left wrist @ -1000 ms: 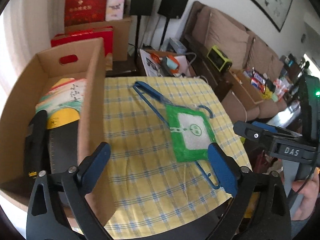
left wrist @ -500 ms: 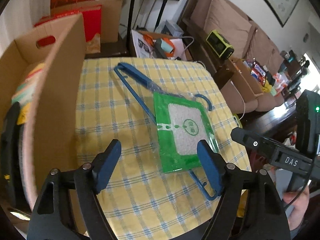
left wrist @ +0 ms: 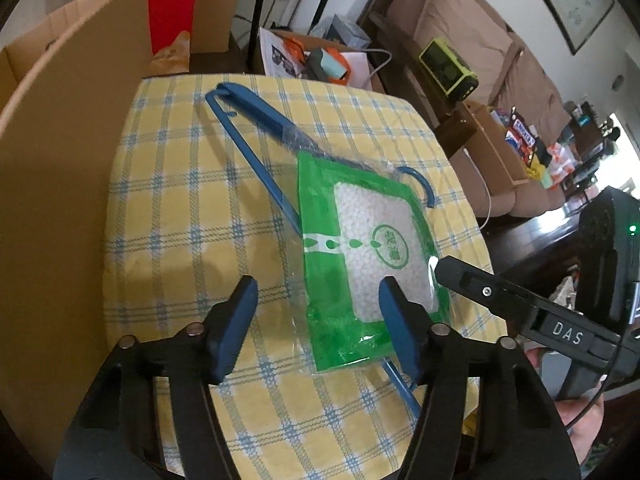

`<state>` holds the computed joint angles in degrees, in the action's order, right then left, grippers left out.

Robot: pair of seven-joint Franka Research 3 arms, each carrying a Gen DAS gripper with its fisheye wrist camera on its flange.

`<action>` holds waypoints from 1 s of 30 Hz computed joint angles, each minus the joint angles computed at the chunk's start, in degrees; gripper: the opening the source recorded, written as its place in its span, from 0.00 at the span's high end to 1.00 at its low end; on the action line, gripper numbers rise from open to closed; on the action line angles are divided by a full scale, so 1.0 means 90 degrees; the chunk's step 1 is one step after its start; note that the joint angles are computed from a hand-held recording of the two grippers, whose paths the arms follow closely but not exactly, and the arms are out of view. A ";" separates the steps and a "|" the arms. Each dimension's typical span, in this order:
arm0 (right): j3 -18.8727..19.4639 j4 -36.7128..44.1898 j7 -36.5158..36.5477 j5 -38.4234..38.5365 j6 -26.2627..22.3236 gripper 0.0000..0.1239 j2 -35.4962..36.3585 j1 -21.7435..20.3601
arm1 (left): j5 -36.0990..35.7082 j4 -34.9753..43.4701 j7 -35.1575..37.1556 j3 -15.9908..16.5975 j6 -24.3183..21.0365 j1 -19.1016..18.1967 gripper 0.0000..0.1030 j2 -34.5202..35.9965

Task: Organize objects
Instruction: 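Grasp the edge of the green bead packet with the left gripper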

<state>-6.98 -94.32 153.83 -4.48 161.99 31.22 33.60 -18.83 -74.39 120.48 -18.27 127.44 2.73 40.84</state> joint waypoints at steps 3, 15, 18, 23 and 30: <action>0.0083 0.0024 -0.0100 0.0097 0.0031 0.52 0.0047 -0.0076 | 0.0002 0.0061 -0.0008 -0.0017 -0.0108 -0.0014 0.50 0.0058; 0.0183 0.0283 -0.0360 0.0415 0.0037 0.59 0.0273 -0.0131 | -0.0056 -0.0112 0.0141 -0.0053 0.0029 -0.0062 0.56 -0.0024; 0.0176 0.0325 -0.0405 0.0434 0.0061 0.66 0.0297 -0.0110 | -0.0034 -0.0244 0.0182 -0.0054 0.0164 -0.0077 0.58 -0.0101; -0.0115 0.0539 -0.0250 0.0111 -0.0249 0.77 0.0339 0.0163 | -0.0066 -0.0506 0.0230 -0.0079 0.0429 -0.0063 0.61 -0.0251; -0.0239 0.0778 0.0096 -0.0503 -0.0629 0.82 0.0330 0.0311 | -0.0284 -0.0788 0.0558 -0.0191 0.0594 0.0077 0.71 -0.0496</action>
<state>-9.13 -87.32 154.70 -9.01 156.33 34.19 36.40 -21.39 -81.48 125.50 -20.00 132.79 3.42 36.38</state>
